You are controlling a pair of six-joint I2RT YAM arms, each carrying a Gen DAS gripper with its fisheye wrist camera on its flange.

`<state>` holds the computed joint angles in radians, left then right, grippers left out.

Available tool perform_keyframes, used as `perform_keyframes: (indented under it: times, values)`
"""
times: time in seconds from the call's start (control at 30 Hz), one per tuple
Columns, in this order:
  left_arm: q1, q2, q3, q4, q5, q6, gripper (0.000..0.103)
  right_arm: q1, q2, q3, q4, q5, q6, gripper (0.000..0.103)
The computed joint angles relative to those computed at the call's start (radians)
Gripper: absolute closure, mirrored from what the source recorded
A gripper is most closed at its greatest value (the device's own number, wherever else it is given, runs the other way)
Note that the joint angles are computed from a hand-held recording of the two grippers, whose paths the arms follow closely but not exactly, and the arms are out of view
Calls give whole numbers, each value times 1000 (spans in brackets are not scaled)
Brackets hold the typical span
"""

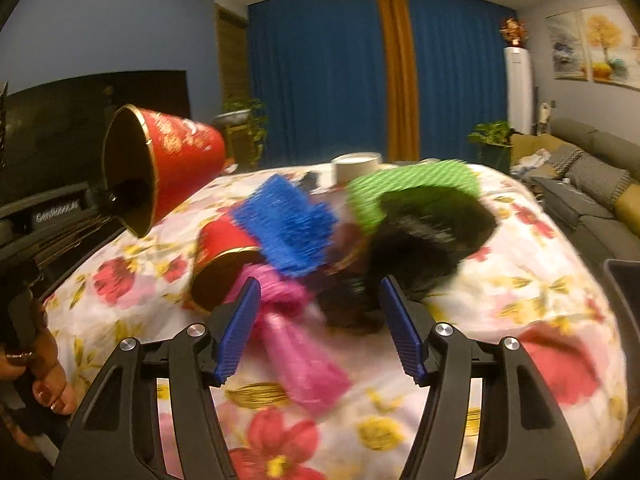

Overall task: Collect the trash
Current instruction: 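Grasp a red paper cup with the left tool while the right tool approaches the pink bag, then grasp the small pink bag with the right tool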

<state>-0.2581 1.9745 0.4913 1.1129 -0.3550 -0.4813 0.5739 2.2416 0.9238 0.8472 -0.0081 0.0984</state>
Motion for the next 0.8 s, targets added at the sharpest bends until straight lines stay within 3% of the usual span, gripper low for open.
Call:
perform_keyframes:
  times: [0.23,0.37,0.43,0.8]
  values:
    - [18,0,-25,20,13,4,101,31,72,102,-129,-26,-21,69]
    - [12,8,-25,22,17,4,101,38,90,108,-141,-28,-40,93]
    - [7,9,-24,19,15,5,101,32,91,100,-143,-36,-39,99]
    - [-34,8,-27,24,-5,5,101,-15,-71,-159,50,-79,-64,101]
